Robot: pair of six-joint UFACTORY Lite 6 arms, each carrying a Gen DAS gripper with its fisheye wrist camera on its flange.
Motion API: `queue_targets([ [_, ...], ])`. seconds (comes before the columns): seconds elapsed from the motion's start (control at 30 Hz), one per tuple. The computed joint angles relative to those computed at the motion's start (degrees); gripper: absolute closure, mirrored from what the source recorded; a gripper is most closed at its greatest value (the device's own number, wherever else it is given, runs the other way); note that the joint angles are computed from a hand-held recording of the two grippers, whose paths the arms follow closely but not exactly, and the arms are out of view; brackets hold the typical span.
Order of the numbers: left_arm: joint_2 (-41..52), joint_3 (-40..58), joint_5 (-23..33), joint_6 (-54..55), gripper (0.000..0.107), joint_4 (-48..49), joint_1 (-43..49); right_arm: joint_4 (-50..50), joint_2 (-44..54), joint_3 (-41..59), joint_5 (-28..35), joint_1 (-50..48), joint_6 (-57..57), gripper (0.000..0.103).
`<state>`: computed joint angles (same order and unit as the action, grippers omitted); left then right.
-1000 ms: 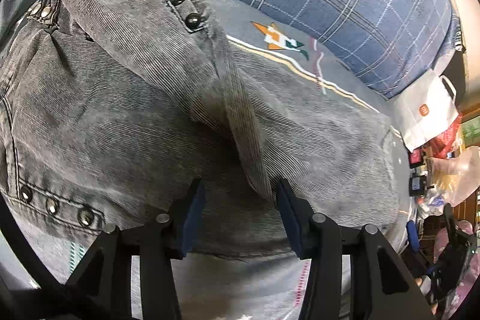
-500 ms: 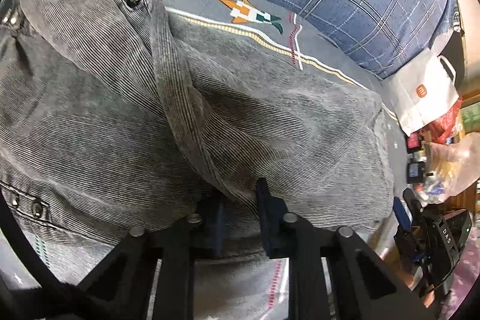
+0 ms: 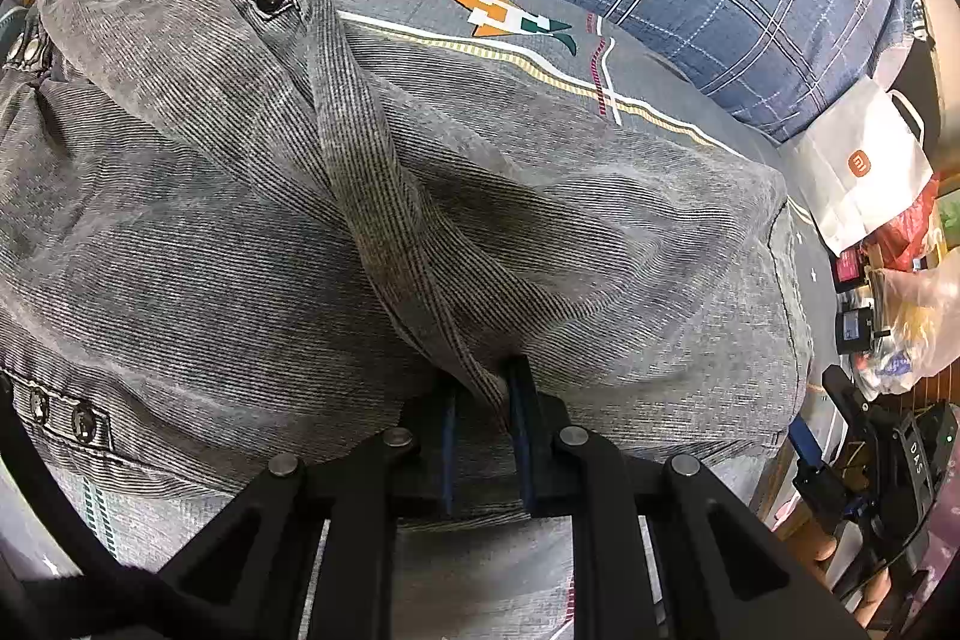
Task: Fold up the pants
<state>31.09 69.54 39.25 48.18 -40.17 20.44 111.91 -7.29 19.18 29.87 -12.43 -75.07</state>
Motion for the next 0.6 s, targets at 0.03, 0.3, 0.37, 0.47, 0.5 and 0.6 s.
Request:
queue_targets([
  [0.03, -0.34, -0.45, 0.07, 0.63, 0.09, -0.27, 0.36, -0.17, 0.55, 0.19, 0.43, -0.34, -0.22, 0.032],
  [0.3, -1.32, -1.5, -0.2, 0.87, 0.091, -0.28, 0.65, -1.41, 3.96, 4.04, -5.18, 6.13, 0.87, 0.051],
  [0.37, -1.72, -1.72, -0.35, 0.17, 0.091, -0.15, 0.35, -1.8, 4.7, 4.82, -8.46, 7.69, 2.69, 0.075],
  [0.47, -2.25, -1.94, -0.2, -0.47, 0.091, 0.16, 0.16, -0.38, -0.3, 3.05, -11.94, 8.45, 2.2, 0.083],
  [0.5, -2.42, -2.03, -0.14, -0.62, 0.092, 0.29, 0.06, -0.33, -2.95, 1.94, -12.47, 8.5, 2.34, 0.084],
  [0.6, -2.79, -2.67, -1.52, -0.47, 0.092, 0.88, -0.73, -6.57, -13.07, -1.61, -16.52, 11.09, 9.81, 0.084],
])
